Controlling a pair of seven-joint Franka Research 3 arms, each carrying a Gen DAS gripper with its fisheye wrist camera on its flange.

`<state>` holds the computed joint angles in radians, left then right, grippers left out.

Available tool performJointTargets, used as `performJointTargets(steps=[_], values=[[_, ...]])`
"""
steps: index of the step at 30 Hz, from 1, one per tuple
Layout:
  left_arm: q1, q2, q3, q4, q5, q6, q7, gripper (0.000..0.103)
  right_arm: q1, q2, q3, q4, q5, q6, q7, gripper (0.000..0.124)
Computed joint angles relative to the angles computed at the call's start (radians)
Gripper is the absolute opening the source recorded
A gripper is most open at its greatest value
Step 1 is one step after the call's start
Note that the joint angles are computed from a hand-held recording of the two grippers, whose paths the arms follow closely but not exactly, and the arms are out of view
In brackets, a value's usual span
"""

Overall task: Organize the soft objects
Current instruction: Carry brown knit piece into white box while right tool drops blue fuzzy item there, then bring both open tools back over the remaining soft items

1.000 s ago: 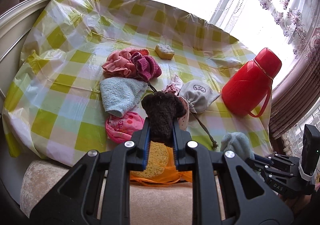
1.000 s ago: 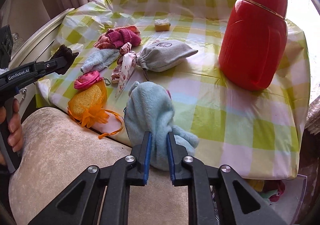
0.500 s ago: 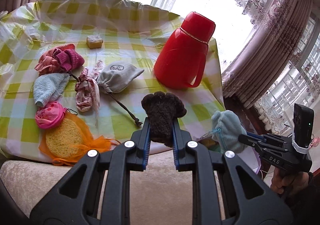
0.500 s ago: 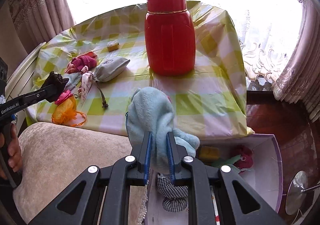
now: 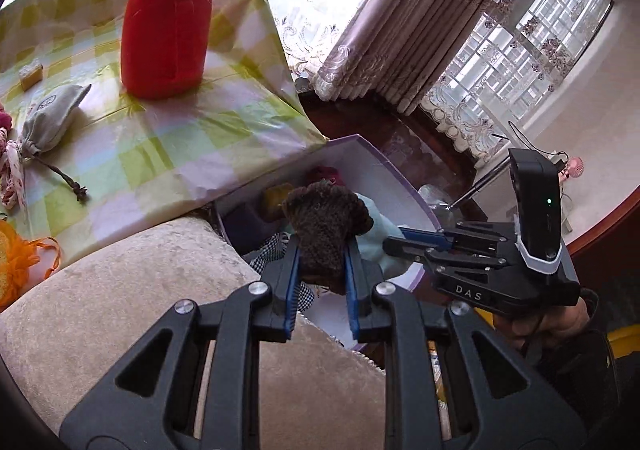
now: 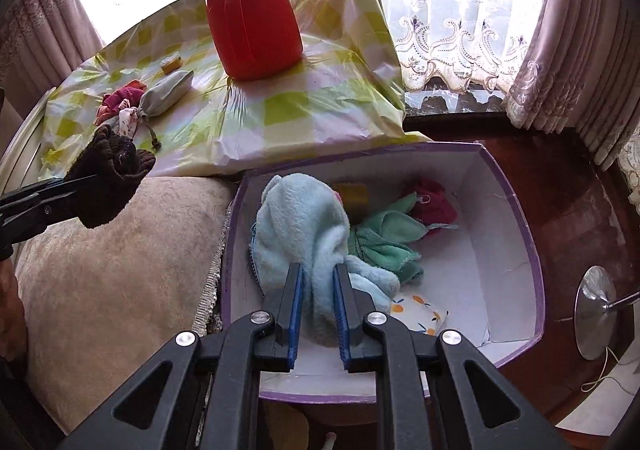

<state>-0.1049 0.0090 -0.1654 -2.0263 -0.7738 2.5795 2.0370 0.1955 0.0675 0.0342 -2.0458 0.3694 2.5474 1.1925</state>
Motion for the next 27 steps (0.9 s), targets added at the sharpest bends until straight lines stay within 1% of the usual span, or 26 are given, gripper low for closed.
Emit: performJointTargets(steps=[3, 5, 6, 7, 8, 10, 12, 14, 16, 19, 23, 27], values=[[-0.009, 0.012, -0.01, 0.022, 0.013, -0.06, 0.014, 0.023, -0.006, -0.03, -0.006, -0.044, -0.005, -0.028, -0.009, 0.016], [-0.013, 0.022, -0.017, 0.036, 0.022, -0.106, 0.02, 0.03, -0.01, -0.037, -0.009, -0.057, 0.005, -0.062, -0.024, 0.016], [-0.012, 0.033, -0.018, 0.053, 0.02, -0.143, 0.026, 0.033, -0.01, -0.036, -0.008, -0.06, 0.01, -0.074, -0.024, 0.02], [-0.01, 0.047, -0.019, 0.073, 0.018, -0.187, 0.029, 0.045, -0.011, -0.034, -0.009, -0.061, 0.009, -0.089, -0.022, 0.022], [-0.009, 0.056, -0.022, 0.082, 0.025, -0.202, 0.021, 0.056, -0.011, -0.03, -0.01, -0.059, -0.004, -0.107, -0.013, 0.022], [-0.012, 0.043, -0.029, 0.066, 0.046, -0.177, 0.004, 0.058, -0.011, -0.03, -0.011, -0.067, -0.033, -0.108, 0.01, 0.023], [-0.007, 0.037, -0.027, 0.062, 0.031, -0.172, 0.005, 0.058, -0.015, -0.032, -0.014, -0.07, -0.027, -0.104, 0.015, 0.024], [-0.007, 0.033, -0.024, 0.057, 0.044, -0.152, -0.017, 0.058, -0.018, -0.032, -0.016, -0.069, -0.03, -0.097, 0.025, 0.026], [-0.001, 0.027, -0.019, 0.046, 0.022, -0.137, -0.022, 0.058, -0.02, -0.026, -0.017, -0.065, -0.038, -0.102, 0.028, 0.029], [0.006, 0.022, -0.01, 0.031, 0.016, -0.093, -0.042, 0.058, -0.017, -0.018, -0.018, -0.064, -0.098, -0.086, 0.077, 0.029], [0.017, 0.006, 0.002, 0.001, -0.002, -0.029, -0.068, 0.058, -0.017, 0.0, -0.015, -0.045, -0.089, -0.072, 0.093, 0.031], [0.026, -0.024, 0.018, -0.045, -0.012, 0.048, -0.095, 0.058, -0.001, 0.019, 0.0, -0.022, -0.082, -0.039, 0.094, 0.04]])
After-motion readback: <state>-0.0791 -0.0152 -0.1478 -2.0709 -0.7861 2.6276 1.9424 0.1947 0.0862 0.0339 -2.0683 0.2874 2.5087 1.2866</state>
